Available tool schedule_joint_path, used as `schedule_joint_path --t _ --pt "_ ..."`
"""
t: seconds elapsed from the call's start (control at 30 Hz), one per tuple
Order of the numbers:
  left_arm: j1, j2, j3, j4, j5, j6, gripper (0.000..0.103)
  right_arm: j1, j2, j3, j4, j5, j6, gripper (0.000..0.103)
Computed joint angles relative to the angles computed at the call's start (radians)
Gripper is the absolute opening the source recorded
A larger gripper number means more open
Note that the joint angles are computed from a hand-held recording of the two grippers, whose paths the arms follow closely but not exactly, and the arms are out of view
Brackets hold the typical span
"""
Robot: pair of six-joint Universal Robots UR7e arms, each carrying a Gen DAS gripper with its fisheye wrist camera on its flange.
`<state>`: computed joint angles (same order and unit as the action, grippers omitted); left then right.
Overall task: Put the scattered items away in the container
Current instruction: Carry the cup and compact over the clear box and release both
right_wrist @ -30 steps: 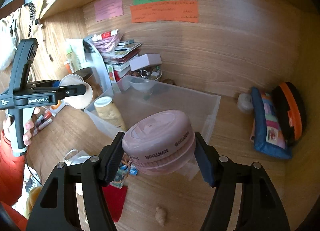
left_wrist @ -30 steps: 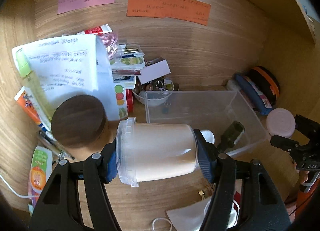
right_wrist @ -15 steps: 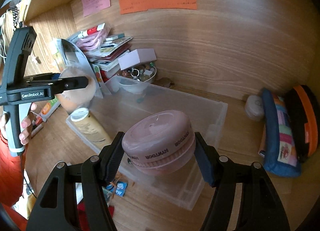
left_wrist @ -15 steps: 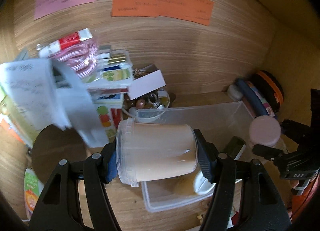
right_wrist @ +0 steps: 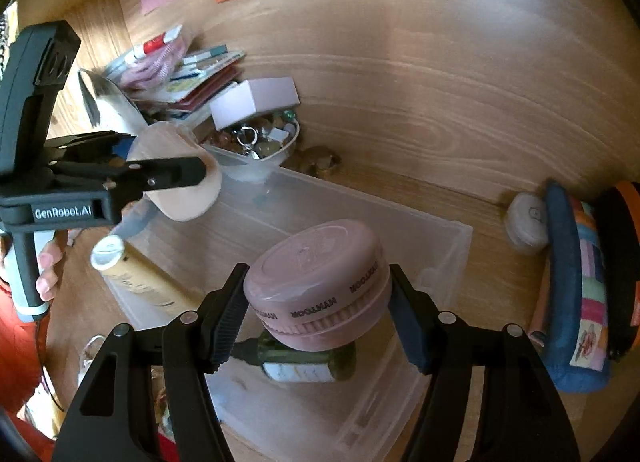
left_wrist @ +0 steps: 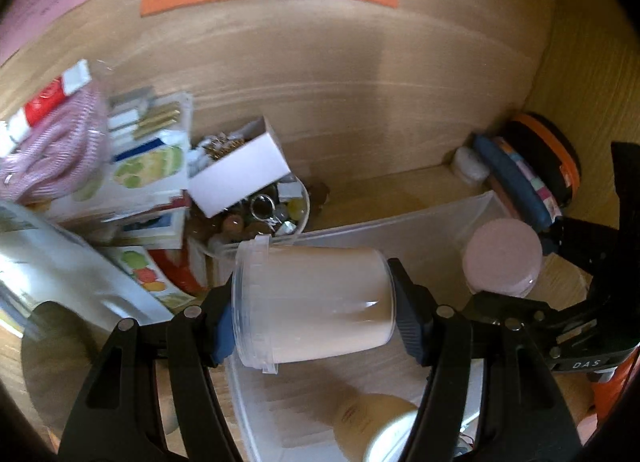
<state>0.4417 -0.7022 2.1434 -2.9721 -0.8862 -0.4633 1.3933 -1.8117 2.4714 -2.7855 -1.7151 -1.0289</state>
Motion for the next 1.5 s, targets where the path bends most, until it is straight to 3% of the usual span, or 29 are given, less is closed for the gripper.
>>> schedule_joint_path --t 0.37,0.67,0.87,0.93,1.03,1.13,1.33,1.5 --pt "0.056 0.04 -0.039 0.05 -0.036 -0.011 0.065 0.016 0.091 -0.014 -0.067 -0.065 0.012 0.063" --pt "0.03 0.054 -0.04 0.099 -0.016 -0.029 0.065 0.08 0.152 -0.011 -0.119 -0.215 -0.013 0.063" --pt "0.022 0.05 -0.038 0.107 -0.028 -0.037 0.066 0.117 0.192 0.015 -0.22 -0.308 -0.056 0.063" --pt "0.028 0.042 -0.032 0.092 -0.049 -0.027 0.068 0.121 0.198 0.032 -0.276 -0.314 -0.086 0.064" --pt "0.019 0.039 -0.025 0.096 -0.028 -0.036 0.069 0.131 0.223 0.065 -0.406 -0.334 -0.145 0.066" --pt "0.011 0.042 -0.027 0.107 -0.014 -0.053 0.075 0.131 0.224 0.078 -0.46 -0.33 -0.162 0.068" --pt "-0.01 0.005 0.003 0.105 -0.002 -0.091 0.082 0.122 0.172 0.085 -0.434 -0.305 -0.121 0.071" --pt "-0.045 -0.053 0.054 0.088 0.016 -0.136 0.089 0.108 0.039 0.109 -0.352 -0.248 -0.094 0.073"
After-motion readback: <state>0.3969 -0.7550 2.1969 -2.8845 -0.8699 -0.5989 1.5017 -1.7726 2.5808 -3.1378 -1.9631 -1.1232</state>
